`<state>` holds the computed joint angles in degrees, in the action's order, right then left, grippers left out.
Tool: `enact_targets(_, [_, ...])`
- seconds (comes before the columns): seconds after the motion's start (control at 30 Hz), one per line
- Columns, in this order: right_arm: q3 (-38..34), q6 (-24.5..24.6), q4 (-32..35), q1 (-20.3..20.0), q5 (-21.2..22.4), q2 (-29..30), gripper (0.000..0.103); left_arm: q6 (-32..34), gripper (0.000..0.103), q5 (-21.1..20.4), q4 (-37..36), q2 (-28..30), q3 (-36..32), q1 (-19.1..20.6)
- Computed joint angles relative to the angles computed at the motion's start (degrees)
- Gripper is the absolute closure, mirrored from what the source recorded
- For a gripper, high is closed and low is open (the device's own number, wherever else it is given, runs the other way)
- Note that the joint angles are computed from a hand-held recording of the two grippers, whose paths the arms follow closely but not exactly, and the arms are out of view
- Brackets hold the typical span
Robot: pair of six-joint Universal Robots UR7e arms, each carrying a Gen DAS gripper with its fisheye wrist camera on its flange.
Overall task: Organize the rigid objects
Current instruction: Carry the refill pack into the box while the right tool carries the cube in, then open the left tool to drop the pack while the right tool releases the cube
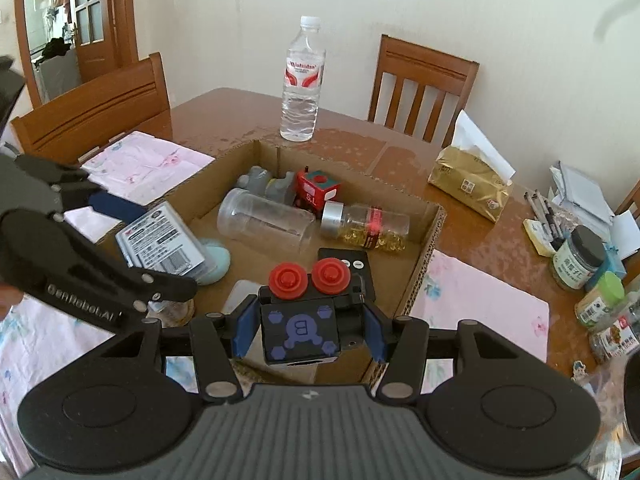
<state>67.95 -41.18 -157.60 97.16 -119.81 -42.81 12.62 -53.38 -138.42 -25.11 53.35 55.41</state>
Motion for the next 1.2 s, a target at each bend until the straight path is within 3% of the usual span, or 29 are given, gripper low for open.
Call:
enact_targets(0.2, [-7.0, 0.5, 3.9, -0.5, -0.1, 4.0, 0.044, -2.2, 0.005, 2.4, -6.7, -2.4, 4.2, -0.2])
enact_targets(0.43, [-16.0, 2.3, 8.9, -0.4, 1.0, 9.7, 0.044, -1.1, 0.005, 6.7, -12.6, -4.2, 7.2, -1.0])
enact_targets(0.47, [-16.7, 2.3, 8.9, -0.3, 1.1, 10.3, 0.041, -1.7, 0.005, 6.7, -12.4, -4.4, 7.4, -1.0])
enact_targets(0.6, [-16.5, 3.1, 6.6, 0.6, 0.6, 10.8, 0.008, -3.5, 0.005, 7.9, -12.4, -5.1, 8.2, -1.2])
enact_targets(0.63, [-16.2, 4.0, 6.7, 0.9, -0.1, 10.7, 0.006, -3.7, 0.005, 8.3, -12.3, -5.1, 8.2, -1.2])
enact_targets(0.73, [-16.2, 8.8, 9.0, 2.3, -5.2, 10.1, 0.000, -4.6, 0.005, 8.7, -10.8, -5.6, 8.3, -1.5])
enact_targets(0.87, [-15.9, 19.4, 16.2, 4.5, -14.6, 9.0, 0.000, -7.2, 0.005, 11.8, -6.4, -5.6, 7.1, -2.5])
enact_targets(0.97, [-12.9, 25.9, 17.2, 5.8, -19.4, 7.1, 0.000, -10.3, 0.005, 12.3, -2.5, -6.0, 6.4, -3.2])
enact_targets(1.2, [-5.8, 34.3, 15.0, 7.2, -22.2, 2.6, 0.000, -16.2, 0.005, 12.9, 5.7, -7.2, 5.7, -4.6])
